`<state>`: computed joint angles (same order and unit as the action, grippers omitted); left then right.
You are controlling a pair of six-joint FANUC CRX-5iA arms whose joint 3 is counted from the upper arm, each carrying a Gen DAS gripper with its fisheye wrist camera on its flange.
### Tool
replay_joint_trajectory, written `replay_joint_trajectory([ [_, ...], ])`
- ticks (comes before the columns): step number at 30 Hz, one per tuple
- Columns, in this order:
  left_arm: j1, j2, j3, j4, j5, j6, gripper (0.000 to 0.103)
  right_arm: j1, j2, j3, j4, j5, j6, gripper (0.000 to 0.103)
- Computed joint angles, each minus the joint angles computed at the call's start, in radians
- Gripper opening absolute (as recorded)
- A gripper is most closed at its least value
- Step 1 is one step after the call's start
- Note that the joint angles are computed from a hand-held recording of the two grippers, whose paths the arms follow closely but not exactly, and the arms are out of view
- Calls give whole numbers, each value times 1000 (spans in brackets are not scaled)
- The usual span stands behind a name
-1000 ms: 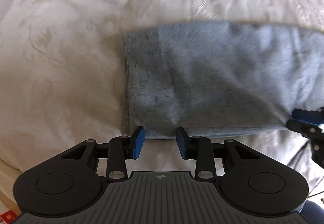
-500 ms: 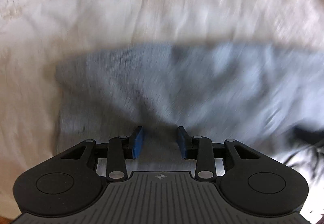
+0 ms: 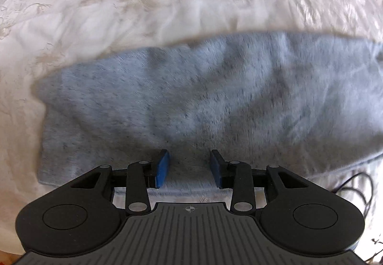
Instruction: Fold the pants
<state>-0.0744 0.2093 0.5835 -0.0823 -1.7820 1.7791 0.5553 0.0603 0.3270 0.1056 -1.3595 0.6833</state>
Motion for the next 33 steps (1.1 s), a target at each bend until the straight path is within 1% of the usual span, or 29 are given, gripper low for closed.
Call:
replay_joint_trajectory([
  [2, -17, 3, 1, -24, -8, -1, 37, -13, 33, 40, -26, -26, -12, 42],
  [5, -24, 14, 14, -32, -21, 9, 37, -44, 70, 89, -73, -61, -28, 42],
  [8, -21, 30, 34, -30, -31, 26, 37, -69, 64, 97, -119, -62, -53, 41],
  [10, -20, 35, 41, -33, -37, 28, 37, -85, 56, 93, -151, -57, -49, 33],
  [11, -24, 38, 46, -39, -41, 28, 37, -97, 58, 98, -170, -54, -34, 15],
  [12, -21, 41, 49, -43, -42, 22, 37, -106, 57, 104, -184, -49, -17, 5],
  [14, -37, 70, 84, -61, -55, 31, 37, -96, 38, 108, -165, -34, 16, 5],
  [16, -72, 105, 167, -135, -116, 37, 37, -75, 23, 127, -135, -53, 73, 4],
  [17, -95, 111, 199, -170, -124, 32, 37, -66, 17, 131, -128, -69, 95, 4],
  [19, -126, 120, 242, -181, -111, 35, 37, -53, 16, 127, -122, -107, 156, 4],
  [21, -143, 139, 273, -149, -100, 55, 37, -54, 30, 106, -128, -126, 195, 5],
  [24, -168, 166, 285, -97, -66, 99, 37, -95, 78, 153, -192, -191, 209, 10],
  [26, -184, 187, 287, -78, -75, 116, 37, -130, 101, 207, -245, -218, 269, 13],
  [28, -189, 228, 298, -68, -137, 128, 38, -171, 124, 282, -304, -258, 369, 16],
  [30, -195, 242, 301, -82, -149, 136, 39, -215, 147, 360, -351, -277, 474, 17],
  [32, -200, 296, 403, -92, -215, 159, 37, -246, 171, 424, -357, -268, 566, 18],
  [33, -205, 318, 455, -98, -232, 173, 37, -260, 191, 461, -355, -262, 603, 24],
])
